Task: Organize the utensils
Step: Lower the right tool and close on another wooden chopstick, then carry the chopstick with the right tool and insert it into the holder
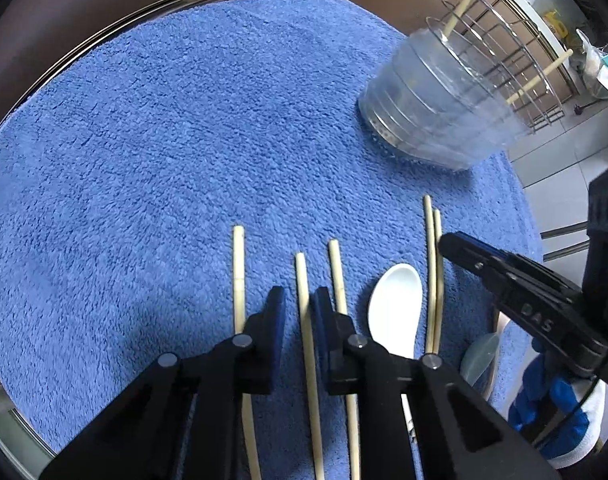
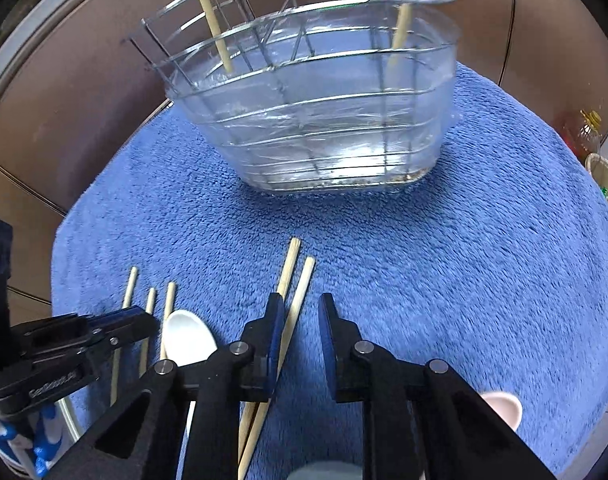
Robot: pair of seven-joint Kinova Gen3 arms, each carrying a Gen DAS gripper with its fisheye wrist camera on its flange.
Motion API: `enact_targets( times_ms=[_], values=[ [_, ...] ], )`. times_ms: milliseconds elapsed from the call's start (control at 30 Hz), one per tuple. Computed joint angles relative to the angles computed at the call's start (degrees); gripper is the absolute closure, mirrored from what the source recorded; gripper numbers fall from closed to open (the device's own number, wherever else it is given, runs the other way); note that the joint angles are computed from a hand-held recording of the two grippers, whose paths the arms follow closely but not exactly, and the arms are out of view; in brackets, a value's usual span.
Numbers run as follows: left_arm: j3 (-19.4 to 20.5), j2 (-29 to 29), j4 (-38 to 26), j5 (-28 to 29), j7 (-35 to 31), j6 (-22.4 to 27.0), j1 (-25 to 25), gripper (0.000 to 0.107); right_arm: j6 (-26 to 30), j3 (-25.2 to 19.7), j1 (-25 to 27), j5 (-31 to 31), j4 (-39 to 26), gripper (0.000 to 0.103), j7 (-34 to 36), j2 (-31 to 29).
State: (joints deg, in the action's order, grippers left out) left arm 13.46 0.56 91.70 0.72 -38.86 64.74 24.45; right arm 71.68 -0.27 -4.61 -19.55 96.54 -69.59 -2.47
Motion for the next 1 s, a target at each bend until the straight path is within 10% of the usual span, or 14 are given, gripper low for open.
enact_targets(
  times_ms=[500,1000],
  values=[
    [-0.39,5.31,-6.86,-2.14,-1.02,6.28,1.45,0.094,-3.43,-4.36,-6.31,9.60,-1.02,0.093,-9.61,1.62],
    [-0.37,5.32,-9.25,-11.48,8.96,8.65,8.46,0.103,-0.99,3.34,2.11,-9.80,1.91,0.097,3.12,-2.06]
  ],
)
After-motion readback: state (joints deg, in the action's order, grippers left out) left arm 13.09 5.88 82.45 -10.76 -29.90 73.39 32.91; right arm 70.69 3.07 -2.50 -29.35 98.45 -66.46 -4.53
